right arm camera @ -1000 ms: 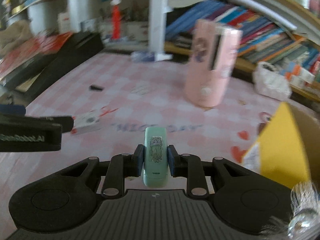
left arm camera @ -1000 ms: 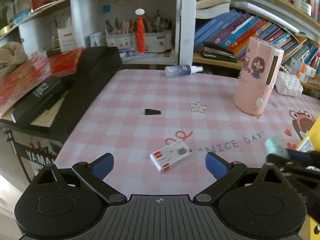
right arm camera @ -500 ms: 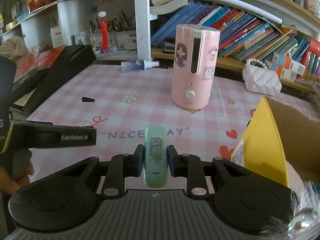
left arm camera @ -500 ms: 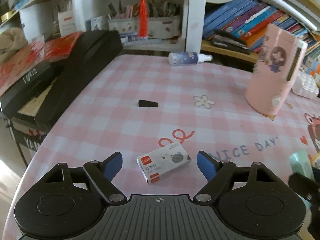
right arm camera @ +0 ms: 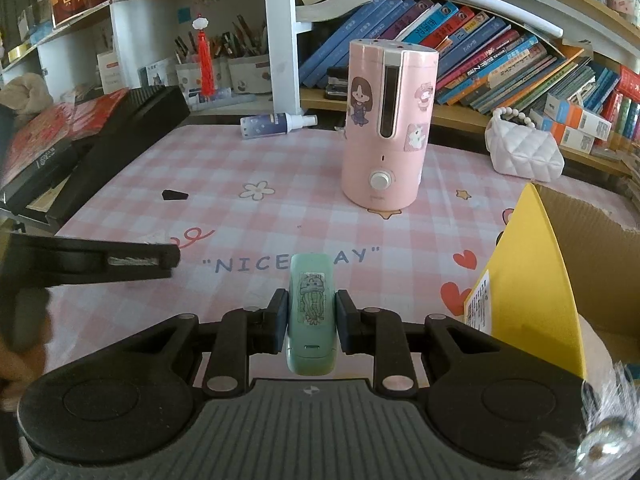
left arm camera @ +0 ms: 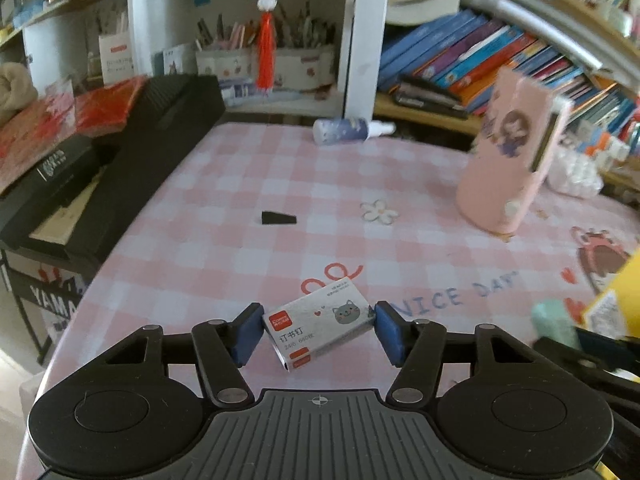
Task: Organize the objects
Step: 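Carry the white box and mint-green dispenser over the yellow box with both tools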
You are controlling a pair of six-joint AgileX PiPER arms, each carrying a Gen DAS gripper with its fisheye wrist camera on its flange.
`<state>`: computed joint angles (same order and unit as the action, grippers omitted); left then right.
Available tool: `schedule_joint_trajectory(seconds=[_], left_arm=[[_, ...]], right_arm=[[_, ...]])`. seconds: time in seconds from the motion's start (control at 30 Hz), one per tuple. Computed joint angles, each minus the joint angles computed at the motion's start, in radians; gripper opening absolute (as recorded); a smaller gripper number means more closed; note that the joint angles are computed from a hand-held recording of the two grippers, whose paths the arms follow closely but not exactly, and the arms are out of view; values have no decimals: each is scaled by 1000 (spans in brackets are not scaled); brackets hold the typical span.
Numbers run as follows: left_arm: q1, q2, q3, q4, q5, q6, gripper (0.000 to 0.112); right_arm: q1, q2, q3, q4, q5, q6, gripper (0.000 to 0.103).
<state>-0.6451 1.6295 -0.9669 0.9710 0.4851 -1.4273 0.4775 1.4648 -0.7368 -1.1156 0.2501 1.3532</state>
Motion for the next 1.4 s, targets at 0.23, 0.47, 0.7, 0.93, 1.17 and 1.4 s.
schedule_joint_trajectory(seconds=[0.23,0.47,0.7,0.93,1.17,1.4], left_arm=[[-49,-146,98,-17,3,7,59],[-113,-299,203,-6,66,-41,59],[-195,-422,284,-9,152,-74,59],[-323,-531,355,-5,257,-142,59],[-550,-643,419,-2,438,-255,59],[-903,-737,455,-31,730,-426,59]], right_arm=[[22,-23,10,90,1,-65,23],[76,-81,25,220,29,-163,23],[174,-182,59,269,107,-164,23],[334,-271,101,210,247,-20,23],[559,-341,142,162,436,163,23],[885,-376,161,149,699,390,23]])
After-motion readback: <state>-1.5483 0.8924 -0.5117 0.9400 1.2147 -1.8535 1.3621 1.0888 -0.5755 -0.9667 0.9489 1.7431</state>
